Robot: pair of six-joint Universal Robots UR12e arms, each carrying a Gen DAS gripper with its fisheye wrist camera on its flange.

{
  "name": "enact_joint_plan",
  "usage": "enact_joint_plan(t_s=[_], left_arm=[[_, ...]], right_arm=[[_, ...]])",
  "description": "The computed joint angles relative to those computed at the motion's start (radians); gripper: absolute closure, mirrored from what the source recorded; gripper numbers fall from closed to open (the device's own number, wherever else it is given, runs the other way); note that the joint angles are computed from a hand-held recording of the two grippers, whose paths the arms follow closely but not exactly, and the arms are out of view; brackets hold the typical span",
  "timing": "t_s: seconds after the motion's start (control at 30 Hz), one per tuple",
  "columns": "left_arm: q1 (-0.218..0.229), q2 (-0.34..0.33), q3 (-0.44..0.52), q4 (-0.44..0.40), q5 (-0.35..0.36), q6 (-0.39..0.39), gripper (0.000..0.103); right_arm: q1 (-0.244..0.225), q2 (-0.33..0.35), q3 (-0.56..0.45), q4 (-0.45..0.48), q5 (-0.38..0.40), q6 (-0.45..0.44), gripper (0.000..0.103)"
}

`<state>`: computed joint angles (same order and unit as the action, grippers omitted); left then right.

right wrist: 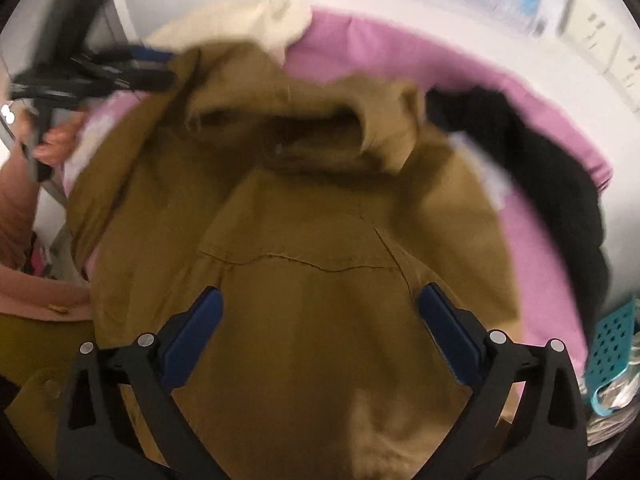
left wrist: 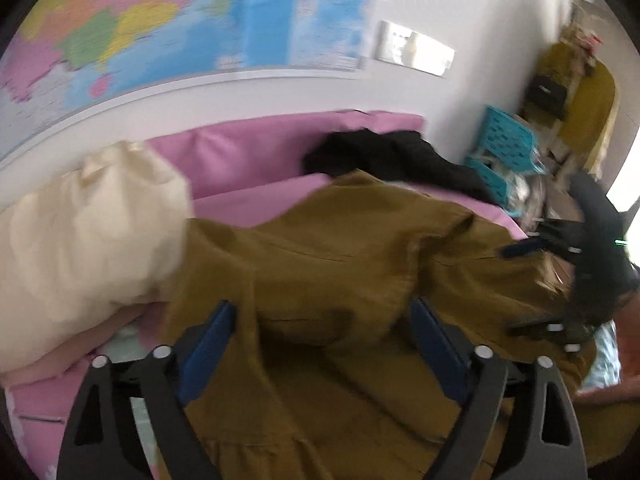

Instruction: Fold large clothes

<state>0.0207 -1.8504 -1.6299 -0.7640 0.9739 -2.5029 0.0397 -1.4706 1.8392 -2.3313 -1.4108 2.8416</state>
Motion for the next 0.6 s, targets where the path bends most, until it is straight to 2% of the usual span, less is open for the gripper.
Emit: enact_joint_plan(t_s=[0.03, 0.07, 0.1, 0.13, 0.17, 0.2, 0.23, 0.33, 0.4, 0.5, 0.53, 0.57, 0.6], left_arm=[[-0.008, -0.001, -0.001, -0.008, 0.016, 0.012, 0.014], [-0.018, -0.006, 0.003, -0.023, 0.042, 0.016, 0.014], [-0.028, -0.010, 0.008, -0.033, 0.070, 0.012, 0.014], [-0.040, -0.017, 0.011, -0.035, 0.103, 0.012, 0.020], [-0.054, -0.023, 0.010, -0.006, 0.145, 0.008, 0.030], [-0.063, -0.027, 0.007, 0.025, 0.183, -0.003, 0.056], [-0.073, -0.037, 0.021, 0.024, 0.215, -0.019, 0.072], [-0.068, -0.064, 0.088, -0.029, 0.168, -0.095, 0.091], [-0.062, -0.083, 0.130, -0.005, 0.118, -0.168, 0.092], [-0.053, -0.120, 0.210, 0.017, 0.035, -0.289, 0.089], [-0.054, -0.137, 0.240, 0.011, 0.011, -0.310, 0.080], [-0.057, -0.147, 0.259, 0.004, 0.012, -0.319, 0.073], [-0.066, -0.162, 0.279, 0.008, 0.050, -0.345, 0.058]], right_arm=[[-0.006, 0.005, -0.002, 0.020, 0.022, -0.013, 0.030], [-0.010, 0.004, 0.000, 0.023, 0.033, -0.005, 0.059], [-0.024, -0.001, 0.002, 0.037, 0.078, -0.003, 0.071], [-0.032, -0.012, 0.012, 0.028, 0.099, -0.004, 0.086], [-0.036, -0.028, 0.021, 0.005, 0.092, -0.001, 0.094], [-0.049, -0.048, 0.028, -0.015, 0.111, 0.004, 0.095], [-0.062, -0.062, 0.031, -0.028, 0.127, 0.015, 0.096], [-0.109, -0.122, 0.035, -0.125, 0.079, 0.058, 0.096], [-0.146, -0.142, 0.021, -0.145, 0.064, 0.073, 0.097], [-0.185, -0.136, -0.003, -0.150, -0.007, 0.061, 0.098], [-0.209, -0.128, -0.011, -0.137, 0.006, 0.074, 0.098], [-0.246, -0.113, -0.026, -0.082, 0.045, 0.109, 0.097], [-0.263, -0.096, -0.034, -0.056, 0.041, 0.155, 0.089]])
